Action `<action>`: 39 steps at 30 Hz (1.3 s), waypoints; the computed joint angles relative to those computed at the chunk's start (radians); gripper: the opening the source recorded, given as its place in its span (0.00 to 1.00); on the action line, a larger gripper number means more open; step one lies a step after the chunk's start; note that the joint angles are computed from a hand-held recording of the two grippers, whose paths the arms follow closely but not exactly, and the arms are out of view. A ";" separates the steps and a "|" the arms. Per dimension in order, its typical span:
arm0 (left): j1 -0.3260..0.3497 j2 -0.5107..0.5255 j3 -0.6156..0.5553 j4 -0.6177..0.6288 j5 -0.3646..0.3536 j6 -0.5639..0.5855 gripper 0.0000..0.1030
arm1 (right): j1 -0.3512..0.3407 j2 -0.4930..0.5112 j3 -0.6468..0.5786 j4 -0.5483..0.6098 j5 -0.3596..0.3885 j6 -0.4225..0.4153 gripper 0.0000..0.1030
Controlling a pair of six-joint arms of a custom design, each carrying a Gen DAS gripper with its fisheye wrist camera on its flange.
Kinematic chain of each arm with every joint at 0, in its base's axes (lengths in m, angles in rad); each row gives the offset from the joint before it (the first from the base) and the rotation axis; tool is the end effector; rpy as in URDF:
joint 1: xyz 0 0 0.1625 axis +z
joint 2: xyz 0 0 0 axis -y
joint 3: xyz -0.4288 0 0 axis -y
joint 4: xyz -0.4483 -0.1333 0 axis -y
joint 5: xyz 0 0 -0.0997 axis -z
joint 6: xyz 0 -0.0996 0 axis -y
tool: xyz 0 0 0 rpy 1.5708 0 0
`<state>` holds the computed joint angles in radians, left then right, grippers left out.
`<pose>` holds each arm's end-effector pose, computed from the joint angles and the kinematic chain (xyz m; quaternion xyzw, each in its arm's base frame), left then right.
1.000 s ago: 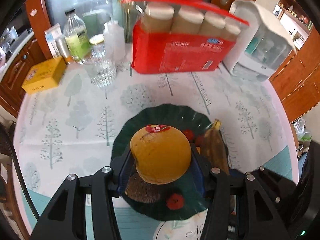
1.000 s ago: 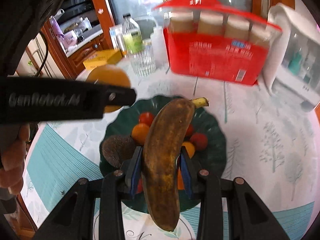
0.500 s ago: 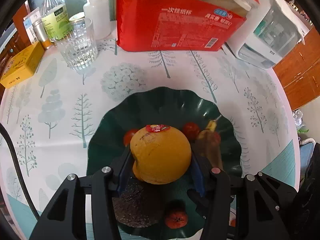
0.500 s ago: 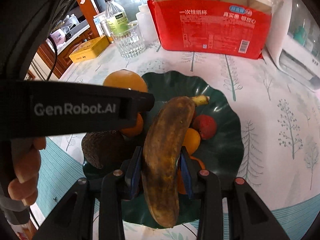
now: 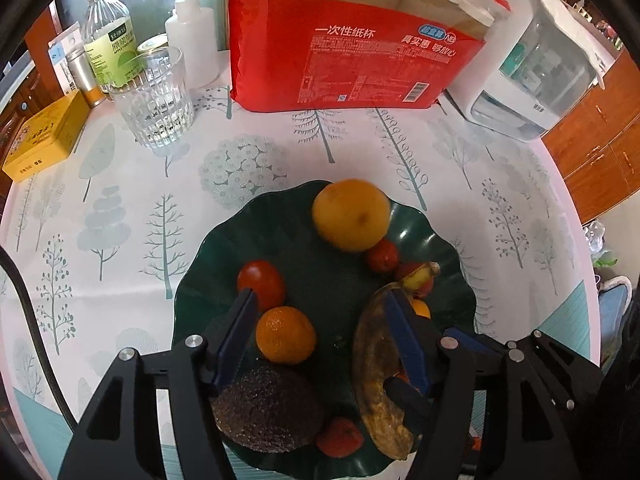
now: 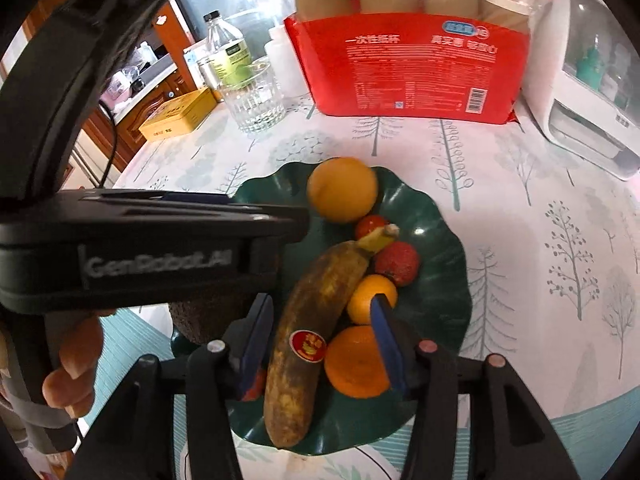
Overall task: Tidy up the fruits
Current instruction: 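Carry grapefruit and banana onto the green plate and open both tools, then move the right tool back to the cherry tomato on the white plate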
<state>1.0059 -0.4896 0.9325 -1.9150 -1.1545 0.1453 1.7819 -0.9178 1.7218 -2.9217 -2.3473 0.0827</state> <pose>-0.3211 -0.8309 0.0716 0.3493 0.9127 0.0042 0.2119 0.2074 -0.6650 0.1714 -0.0448 -0.8959 0.3006 0.3240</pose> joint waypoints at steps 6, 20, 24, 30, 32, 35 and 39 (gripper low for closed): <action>-0.008 -0.024 0.034 -0.020 0.011 0.001 0.63 | 0.003 -0.017 0.017 -0.005 -0.007 0.013 0.50; -0.035 -0.130 0.161 -0.083 0.042 0.013 0.69 | 0.040 -0.029 0.027 0.010 -0.044 0.025 0.50; -0.043 -0.185 0.225 -0.120 0.065 0.023 0.72 | 0.053 -0.036 0.042 0.023 -0.067 0.034 0.50; -0.054 -0.278 0.336 -0.154 0.088 0.015 0.74 | 0.070 -0.062 0.086 0.050 -0.085 0.068 0.50; -0.058 -0.314 0.379 -0.157 0.091 0.004 0.75 | 0.079 -0.076 0.106 0.057 -0.087 0.082 0.50; -0.069 -0.365 0.440 -0.166 0.098 -0.008 0.76 | 0.094 -0.097 0.133 0.061 -0.088 0.095 0.50; -0.089 -0.431 0.521 -0.194 0.111 -0.007 0.79 | 0.118 -0.128 0.166 0.052 -0.092 0.102 0.50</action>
